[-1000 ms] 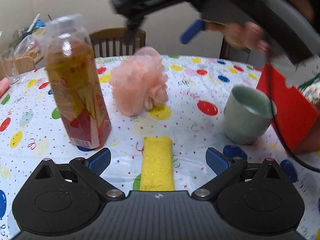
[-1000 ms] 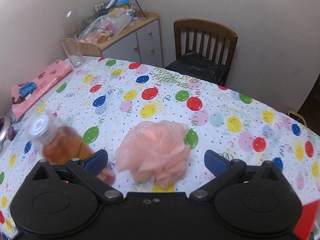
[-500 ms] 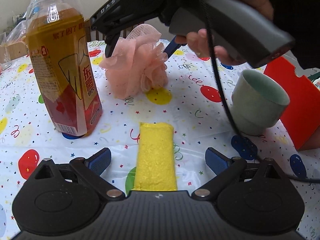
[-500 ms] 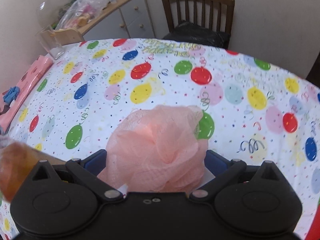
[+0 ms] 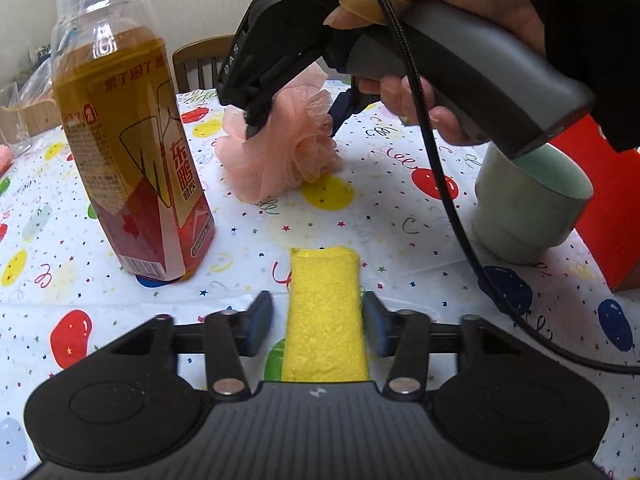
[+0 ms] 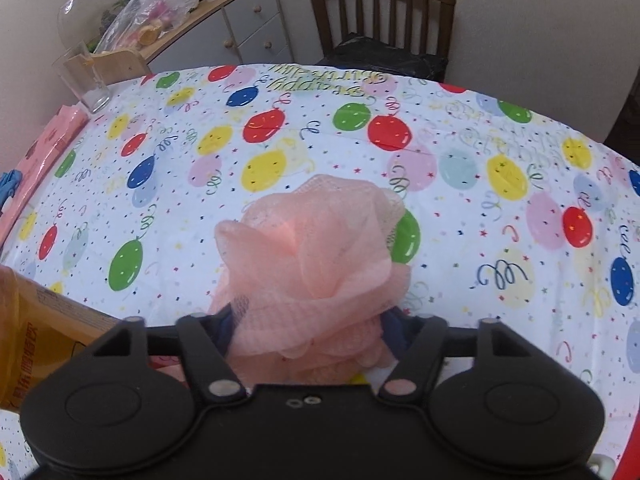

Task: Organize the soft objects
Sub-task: 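Grasp the pink mesh puff with the right tool while the left tool grasps the yellow sponge, then carry the puff into the red box with the right tool while the left tool carries the sponge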

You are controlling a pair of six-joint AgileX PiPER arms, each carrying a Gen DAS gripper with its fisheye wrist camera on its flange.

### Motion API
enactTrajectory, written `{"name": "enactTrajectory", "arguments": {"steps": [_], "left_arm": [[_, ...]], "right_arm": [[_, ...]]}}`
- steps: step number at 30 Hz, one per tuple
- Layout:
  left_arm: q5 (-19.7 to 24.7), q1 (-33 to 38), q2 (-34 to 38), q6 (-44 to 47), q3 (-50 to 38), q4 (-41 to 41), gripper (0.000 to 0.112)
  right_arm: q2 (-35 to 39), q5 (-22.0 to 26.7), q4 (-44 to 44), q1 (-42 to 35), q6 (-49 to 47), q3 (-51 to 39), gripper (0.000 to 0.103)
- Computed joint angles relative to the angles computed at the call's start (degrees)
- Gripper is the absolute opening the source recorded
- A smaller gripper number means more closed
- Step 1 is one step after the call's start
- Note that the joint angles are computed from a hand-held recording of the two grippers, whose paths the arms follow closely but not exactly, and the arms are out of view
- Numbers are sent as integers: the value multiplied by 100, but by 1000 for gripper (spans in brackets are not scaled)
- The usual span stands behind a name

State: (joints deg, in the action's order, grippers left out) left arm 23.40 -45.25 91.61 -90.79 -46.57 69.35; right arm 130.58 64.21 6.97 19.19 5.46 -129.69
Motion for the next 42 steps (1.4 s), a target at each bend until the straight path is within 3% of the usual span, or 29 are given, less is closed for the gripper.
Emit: {"name": "enactTrajectory", "arguments": {"steps": [5, 11, 21, 28, 42], "left_arm": [[-20, -10, -12, 330, -37, -220, 37], [-206, 138, -91, 586, -3, -507, 37], [-77, 154, -349, 1018, 78, -1073, 37], [423, 1, -696, 1701, 4, -1865, 37], [1227, -589, -1480, 2231, -242, -2449, 37]], "right_arm": [[-249, -154, -108, -1, 83, 319, 41], [-725, -448, -137, -37, 199, 875, 28], [-1826, -692, 101, -187, 225, 1911, 25], [-2782, -612, 320, -298, 206, 2715, 25], [-4736, -286, 775, -793, -17, 4014, 25]]}}
